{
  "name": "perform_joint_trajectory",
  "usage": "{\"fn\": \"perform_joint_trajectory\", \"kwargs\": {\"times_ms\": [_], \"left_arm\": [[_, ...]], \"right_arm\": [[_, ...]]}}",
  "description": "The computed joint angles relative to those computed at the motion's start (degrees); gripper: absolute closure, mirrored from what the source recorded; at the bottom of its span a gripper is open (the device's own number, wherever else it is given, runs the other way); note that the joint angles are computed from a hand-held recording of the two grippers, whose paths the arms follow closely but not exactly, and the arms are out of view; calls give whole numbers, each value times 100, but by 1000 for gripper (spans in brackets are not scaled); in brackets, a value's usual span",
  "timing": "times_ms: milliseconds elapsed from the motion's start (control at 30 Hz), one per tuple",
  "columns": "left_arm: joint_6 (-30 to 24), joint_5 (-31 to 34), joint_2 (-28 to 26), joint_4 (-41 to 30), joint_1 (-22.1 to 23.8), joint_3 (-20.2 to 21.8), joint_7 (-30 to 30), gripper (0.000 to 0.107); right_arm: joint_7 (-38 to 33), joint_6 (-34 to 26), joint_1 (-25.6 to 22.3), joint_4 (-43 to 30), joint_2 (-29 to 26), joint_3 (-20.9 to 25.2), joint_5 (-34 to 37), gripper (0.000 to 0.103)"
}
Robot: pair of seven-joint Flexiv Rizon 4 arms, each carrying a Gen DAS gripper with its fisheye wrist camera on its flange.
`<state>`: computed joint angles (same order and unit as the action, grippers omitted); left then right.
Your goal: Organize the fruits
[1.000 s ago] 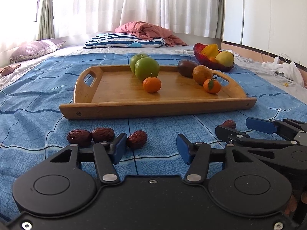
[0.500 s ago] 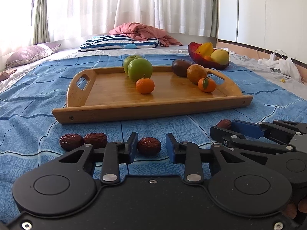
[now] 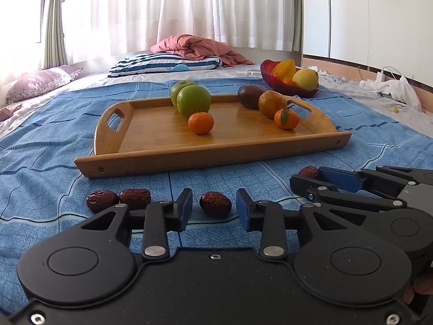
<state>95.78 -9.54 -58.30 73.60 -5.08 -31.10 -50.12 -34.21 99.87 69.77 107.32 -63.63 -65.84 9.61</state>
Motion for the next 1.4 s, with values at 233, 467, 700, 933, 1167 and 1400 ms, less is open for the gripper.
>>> {"fn": "perform_joint_trajectory", "kwargs": {"times_ms": [233,467,700,933,1167,1400], "left_arm": [[13,157,-9,97,153,-177,202,70],[-3,186,-18,134,197,-262,388,82],[101,127,-4,122,99,-180,291,83],[57,22,-30,-145,-120,32,59,83],[-165,-187,-122,-577,-389,275,-91,83],[-510,-469,-225,-1045,-652,543,-187,83]], "right_arm": [[2,8,1,2,0,2,9,65],[12,18,-1,-3,-13,-2,24,67],[-59,84,33,-13,-74,-59,74,70],[124,-67,128,-47,-223,-259,125,69],[464,-331,190,-46,-255,-471,-16,70],[764,-481,132,-91,-225,-597,-229,70]]}}
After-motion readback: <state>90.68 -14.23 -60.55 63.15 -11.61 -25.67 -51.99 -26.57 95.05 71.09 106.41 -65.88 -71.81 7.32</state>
